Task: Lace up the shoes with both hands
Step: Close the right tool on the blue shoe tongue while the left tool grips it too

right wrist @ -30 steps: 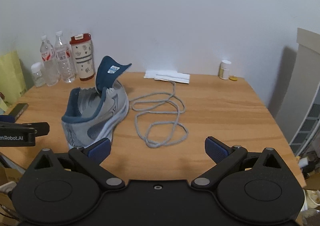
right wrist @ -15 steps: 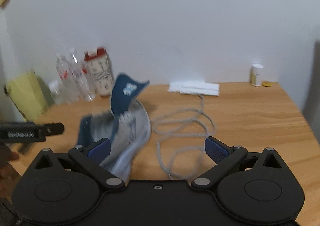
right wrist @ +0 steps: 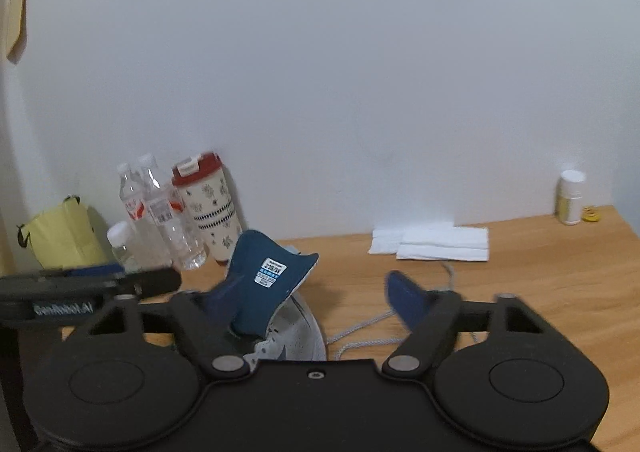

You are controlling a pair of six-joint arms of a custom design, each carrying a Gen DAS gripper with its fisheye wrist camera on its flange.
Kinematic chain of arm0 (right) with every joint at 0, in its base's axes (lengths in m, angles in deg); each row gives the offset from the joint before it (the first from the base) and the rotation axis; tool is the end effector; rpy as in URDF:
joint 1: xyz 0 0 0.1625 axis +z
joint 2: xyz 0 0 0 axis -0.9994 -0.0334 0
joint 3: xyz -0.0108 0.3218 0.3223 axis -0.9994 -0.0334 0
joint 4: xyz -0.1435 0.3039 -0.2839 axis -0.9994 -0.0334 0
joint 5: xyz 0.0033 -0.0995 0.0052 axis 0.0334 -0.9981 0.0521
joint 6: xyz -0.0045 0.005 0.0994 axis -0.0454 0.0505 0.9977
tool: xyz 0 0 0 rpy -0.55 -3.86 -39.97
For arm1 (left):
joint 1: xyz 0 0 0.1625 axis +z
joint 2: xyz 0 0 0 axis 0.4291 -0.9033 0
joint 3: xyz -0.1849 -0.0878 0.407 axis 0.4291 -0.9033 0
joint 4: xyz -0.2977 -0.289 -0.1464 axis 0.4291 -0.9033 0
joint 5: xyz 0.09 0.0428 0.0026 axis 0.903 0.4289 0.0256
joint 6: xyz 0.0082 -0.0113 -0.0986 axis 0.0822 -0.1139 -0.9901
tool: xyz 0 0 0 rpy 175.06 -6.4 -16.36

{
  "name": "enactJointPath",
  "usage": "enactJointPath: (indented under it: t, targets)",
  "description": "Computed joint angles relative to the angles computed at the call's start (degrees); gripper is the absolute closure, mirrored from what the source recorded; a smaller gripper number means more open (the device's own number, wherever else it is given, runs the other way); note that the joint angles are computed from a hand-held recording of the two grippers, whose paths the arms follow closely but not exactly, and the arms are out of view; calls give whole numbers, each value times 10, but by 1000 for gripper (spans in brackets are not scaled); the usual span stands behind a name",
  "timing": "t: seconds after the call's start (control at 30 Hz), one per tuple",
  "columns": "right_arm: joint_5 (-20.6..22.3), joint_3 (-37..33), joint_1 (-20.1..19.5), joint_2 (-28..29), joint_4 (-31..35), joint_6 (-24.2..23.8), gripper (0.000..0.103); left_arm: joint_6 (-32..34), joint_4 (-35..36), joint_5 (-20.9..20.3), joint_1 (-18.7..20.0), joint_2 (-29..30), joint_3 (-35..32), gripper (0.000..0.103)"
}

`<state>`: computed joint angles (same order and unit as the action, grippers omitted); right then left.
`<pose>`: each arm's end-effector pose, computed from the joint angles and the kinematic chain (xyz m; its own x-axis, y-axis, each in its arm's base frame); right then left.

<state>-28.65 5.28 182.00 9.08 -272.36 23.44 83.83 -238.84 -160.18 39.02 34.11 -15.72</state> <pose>0.1376 -0.7017 0.1516 -0.8711 0.2625 0.4150 -0.3106 0.3601 -0.8797 -0.2339 -0.8450 0.1088 -0.5655 0.6578 -0.4975 0.8209 0.3903 -0.4169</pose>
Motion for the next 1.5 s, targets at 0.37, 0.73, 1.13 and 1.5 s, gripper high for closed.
enactJointPath:
  t: [0.37, 0.73, 1.13, 1.5]
  targets:
    - [32, -70, -25, 7, 145, 86, 59, -37, 92, -9, 10, 80, -140, 27]
    - [59, -85, -36, 2, 183, 137, 72, -69, 173, -36, 16, 117, -215, 53]
    - [75, -79, -35, -5, 190, 154, 91, -96, 242, -63, 21, 118, -242, 88]
    - [43, -89, -20, 2, 192, 120, 96, -69, 219, -71, 19, 99, -210, 98]
